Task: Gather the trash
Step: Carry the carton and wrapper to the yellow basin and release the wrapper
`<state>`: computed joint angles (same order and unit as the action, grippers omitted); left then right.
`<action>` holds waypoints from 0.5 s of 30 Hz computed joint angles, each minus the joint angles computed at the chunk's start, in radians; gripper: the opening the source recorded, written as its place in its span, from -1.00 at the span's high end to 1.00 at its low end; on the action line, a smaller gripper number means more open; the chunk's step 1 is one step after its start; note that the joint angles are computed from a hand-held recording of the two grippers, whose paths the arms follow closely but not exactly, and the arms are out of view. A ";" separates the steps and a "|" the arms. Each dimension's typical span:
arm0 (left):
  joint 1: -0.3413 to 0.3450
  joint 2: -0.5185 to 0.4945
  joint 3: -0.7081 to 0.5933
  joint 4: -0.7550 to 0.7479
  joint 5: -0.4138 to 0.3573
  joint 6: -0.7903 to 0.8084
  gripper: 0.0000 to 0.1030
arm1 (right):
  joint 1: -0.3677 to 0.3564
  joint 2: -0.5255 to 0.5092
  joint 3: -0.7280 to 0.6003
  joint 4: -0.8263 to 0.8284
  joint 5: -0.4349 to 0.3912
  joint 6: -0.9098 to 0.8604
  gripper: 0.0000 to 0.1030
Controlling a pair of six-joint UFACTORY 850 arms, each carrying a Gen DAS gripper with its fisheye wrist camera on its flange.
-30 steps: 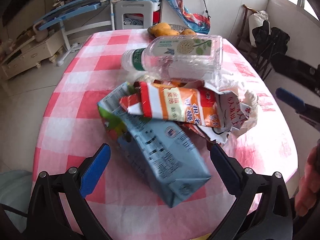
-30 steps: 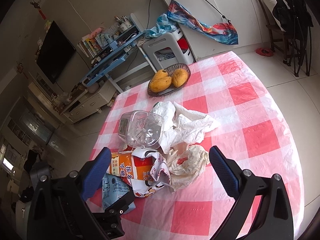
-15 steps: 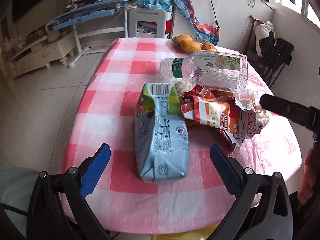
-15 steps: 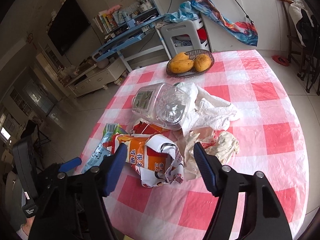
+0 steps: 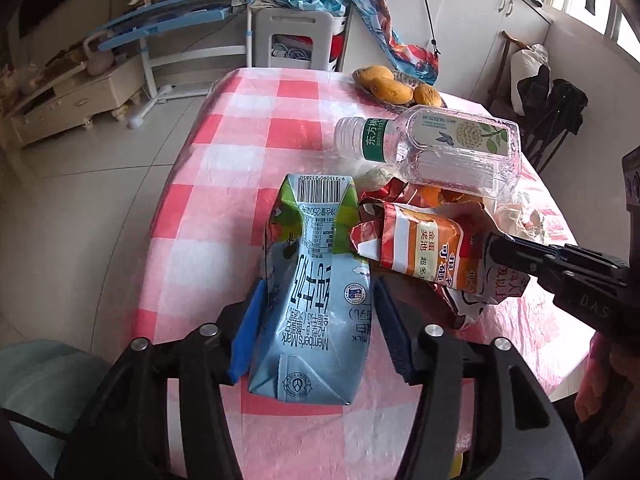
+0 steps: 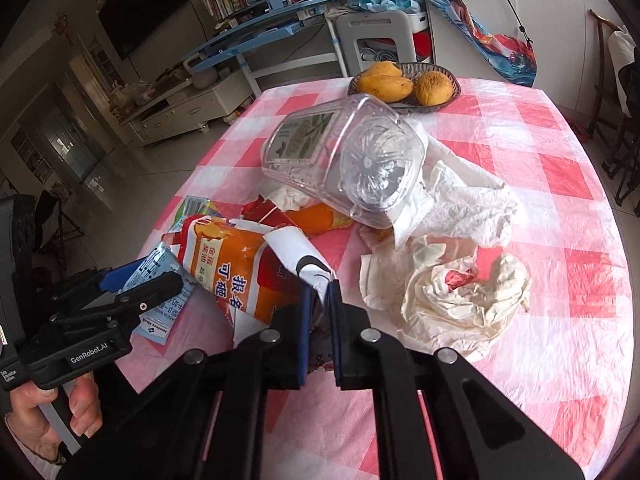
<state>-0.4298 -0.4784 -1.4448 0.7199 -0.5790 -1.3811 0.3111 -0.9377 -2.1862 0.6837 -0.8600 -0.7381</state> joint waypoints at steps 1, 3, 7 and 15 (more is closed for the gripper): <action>0.000 -0.008 -0.011 0.007 -0.014 -0.004 -0.38 | 0.004 0.003 0.006 -0.014 0.016 0.002 0.82; -0.001 -0.026 -0.030 0.028 -0.034 -0.013 -0.43 | 0.008 0.001 0.010 -0.035 0.029 0.025 0.76; 0.006 -0.043 -0.044 0.017 -0.020 0.015 -0.06 | 0.005 -0.048 -0.056 -0.040 -0.028 0.079 0.70; 0.000 0.078 0.108 0.239 0.056 -0.297 0.06 | -0.011 0.048 0.085 0.152 0.043 -0.090 0.94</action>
